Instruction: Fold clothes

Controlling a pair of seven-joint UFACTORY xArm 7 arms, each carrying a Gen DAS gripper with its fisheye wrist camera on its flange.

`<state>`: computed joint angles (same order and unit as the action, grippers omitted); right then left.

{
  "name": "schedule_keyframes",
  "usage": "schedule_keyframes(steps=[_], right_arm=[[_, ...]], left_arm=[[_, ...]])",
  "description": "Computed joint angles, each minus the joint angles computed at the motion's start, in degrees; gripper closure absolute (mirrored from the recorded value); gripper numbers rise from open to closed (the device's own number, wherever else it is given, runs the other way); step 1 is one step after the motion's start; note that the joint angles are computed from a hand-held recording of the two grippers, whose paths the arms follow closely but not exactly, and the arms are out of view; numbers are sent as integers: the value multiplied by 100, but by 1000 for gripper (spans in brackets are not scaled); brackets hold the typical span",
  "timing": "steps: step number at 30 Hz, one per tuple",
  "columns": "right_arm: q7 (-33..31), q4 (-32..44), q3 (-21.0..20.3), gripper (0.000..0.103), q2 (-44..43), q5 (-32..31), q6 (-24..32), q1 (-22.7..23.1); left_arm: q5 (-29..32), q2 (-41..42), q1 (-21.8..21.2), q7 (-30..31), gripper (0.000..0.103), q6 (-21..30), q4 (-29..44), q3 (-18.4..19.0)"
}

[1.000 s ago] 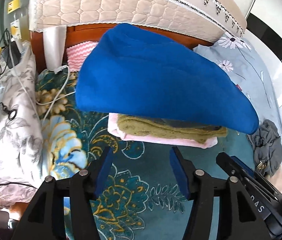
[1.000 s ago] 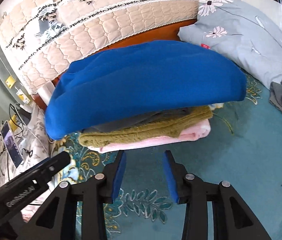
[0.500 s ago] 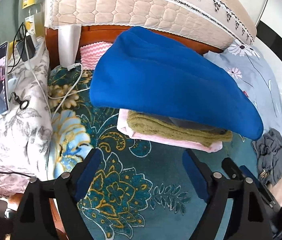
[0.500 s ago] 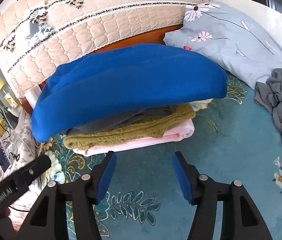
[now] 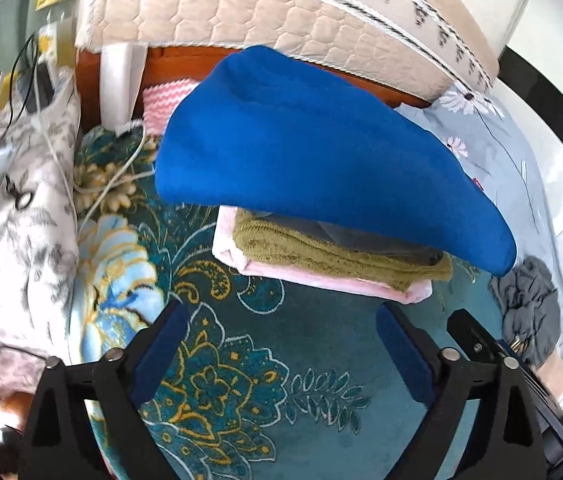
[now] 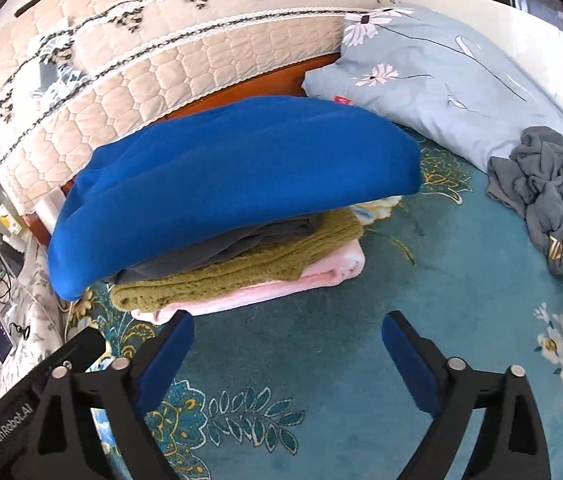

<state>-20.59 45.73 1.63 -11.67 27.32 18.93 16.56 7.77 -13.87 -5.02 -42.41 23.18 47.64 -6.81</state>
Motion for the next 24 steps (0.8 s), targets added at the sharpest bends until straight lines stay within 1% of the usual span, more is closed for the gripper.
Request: schedule_keyframes(steps=[2,4,7,19,24], right_arm=[[55,-10,15,1,4,-42,-32,-27],[95,-25,25,0,-4,-90,-57,-38],[104,-46,25,0,-21,-131,-95,-33],[304,-29,58,0,17,-419,-75,-79],[374,-25,82,0,32,-520,-68,-96]], left_arm=[[-128,-18,-28,12,6,-21,-51,47],[-128,-38,-11,-2,6,-21,-81,43],[-92,-52,20,6,6,20,-94,42],[-422,-42,-16,219,6,30,-179,158],[-454,-18,-15,294,6,68,-148,156]])
